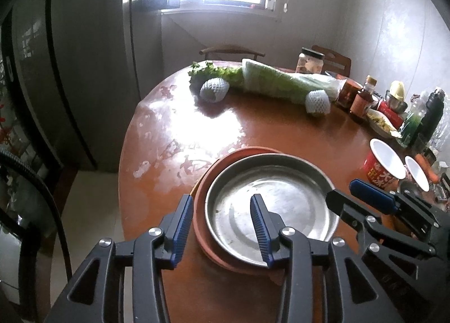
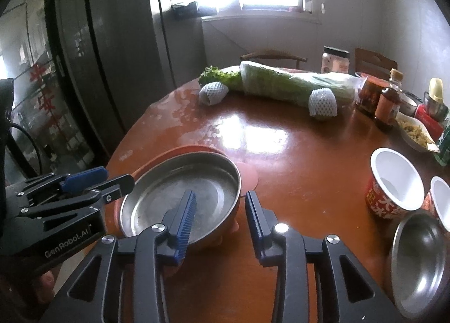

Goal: Organize plates and bowls
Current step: 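Carry the tray-and-plate stack with the left gripper and set it down, then move the left gripper to the rim of the stainless steel bowl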

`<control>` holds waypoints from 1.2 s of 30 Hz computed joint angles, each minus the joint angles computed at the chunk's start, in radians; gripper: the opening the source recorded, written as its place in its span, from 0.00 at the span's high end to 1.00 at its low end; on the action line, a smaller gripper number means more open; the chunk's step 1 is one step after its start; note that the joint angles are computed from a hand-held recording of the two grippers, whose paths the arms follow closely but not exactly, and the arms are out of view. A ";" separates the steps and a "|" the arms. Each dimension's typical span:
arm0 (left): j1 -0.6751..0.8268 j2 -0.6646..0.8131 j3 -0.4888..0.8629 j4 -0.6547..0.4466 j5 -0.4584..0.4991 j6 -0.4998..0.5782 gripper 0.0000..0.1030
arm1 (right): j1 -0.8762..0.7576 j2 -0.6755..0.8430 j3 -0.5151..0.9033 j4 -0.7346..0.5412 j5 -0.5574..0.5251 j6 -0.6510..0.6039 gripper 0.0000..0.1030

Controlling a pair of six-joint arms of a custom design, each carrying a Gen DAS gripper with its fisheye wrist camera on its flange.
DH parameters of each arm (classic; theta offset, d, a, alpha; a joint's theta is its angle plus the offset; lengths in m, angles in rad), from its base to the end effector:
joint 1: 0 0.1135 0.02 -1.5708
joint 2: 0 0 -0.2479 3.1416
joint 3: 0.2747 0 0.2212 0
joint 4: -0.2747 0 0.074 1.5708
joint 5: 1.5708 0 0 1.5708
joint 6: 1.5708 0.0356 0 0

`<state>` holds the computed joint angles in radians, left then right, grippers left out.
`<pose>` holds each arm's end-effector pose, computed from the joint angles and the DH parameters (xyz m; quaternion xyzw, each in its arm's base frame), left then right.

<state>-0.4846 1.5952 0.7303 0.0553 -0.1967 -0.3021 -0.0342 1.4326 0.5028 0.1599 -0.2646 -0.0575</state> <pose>0.2554 -0.1266 0.1594 0.0479 0.9234 -0.0575 0.3764 0.2392 0.0011 0.1488 -0.0620 0.9122 0.1036 0.3916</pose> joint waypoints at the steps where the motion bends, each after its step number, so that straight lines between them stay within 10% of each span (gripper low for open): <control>1: -0.006 -0.008 -0.003 -0.001 -0.005 -0.003 0.59 | -0.005 -0.013 -0.004 -0.004 -0.004 -0.001 0.60; 36: -0.468 0.083 0.362 -0.222 -0.239 -0.157 0.53 | -0.898 -0.310 0.083 -0.297 -0.537 -0.341 0.35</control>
